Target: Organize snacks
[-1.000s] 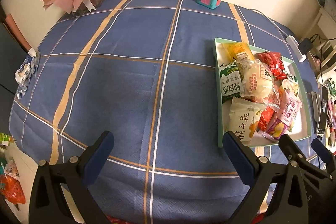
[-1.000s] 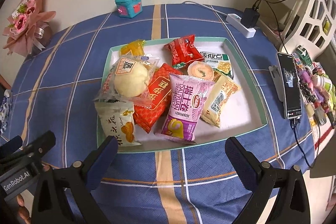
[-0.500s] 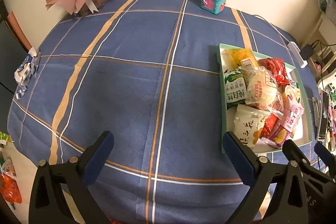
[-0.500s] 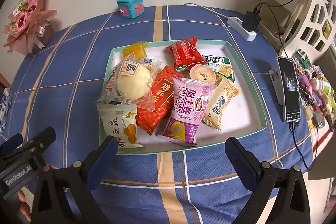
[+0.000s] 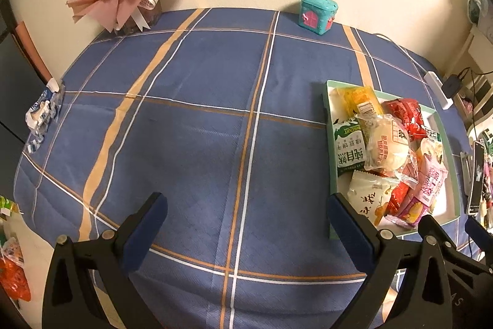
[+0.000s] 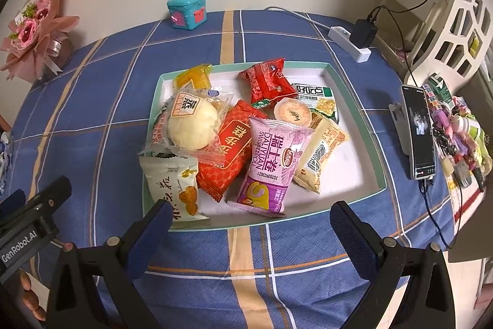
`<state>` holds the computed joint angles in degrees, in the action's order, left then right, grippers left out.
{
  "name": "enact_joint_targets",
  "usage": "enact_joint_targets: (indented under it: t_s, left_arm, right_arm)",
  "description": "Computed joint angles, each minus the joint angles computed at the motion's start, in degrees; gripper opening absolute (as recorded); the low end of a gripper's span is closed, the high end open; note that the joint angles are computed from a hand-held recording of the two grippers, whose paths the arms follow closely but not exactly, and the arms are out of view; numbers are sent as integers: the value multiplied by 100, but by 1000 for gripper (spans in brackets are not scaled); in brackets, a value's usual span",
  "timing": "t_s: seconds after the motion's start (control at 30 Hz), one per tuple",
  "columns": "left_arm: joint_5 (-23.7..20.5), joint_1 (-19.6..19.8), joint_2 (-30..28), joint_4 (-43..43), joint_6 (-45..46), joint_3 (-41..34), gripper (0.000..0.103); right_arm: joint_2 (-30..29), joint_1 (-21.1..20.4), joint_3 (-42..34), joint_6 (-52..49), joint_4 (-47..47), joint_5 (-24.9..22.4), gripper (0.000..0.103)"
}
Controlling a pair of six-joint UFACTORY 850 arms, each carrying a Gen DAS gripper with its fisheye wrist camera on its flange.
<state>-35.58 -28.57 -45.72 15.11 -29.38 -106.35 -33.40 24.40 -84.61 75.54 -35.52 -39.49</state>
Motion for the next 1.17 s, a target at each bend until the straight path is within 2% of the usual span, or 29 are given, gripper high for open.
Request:
enact_joint_targets:
  t_s: [0.27, 0.83, 1.17]
  left_arm:
    - [-106, -78, -31, 330, -188, -40, 103]
    - [-386, -51, -181, -5, 147, -207, 103]
    - [-258, -37, -126, -146, 281, -123, 103]
  right_arm:
    - [-10, 0, -10, -11, 9, -25, 103]
    - [12, -15, 15, -35, 16, -16, 103]
    - [27, -15, 41, -33, 49, -33, 103]
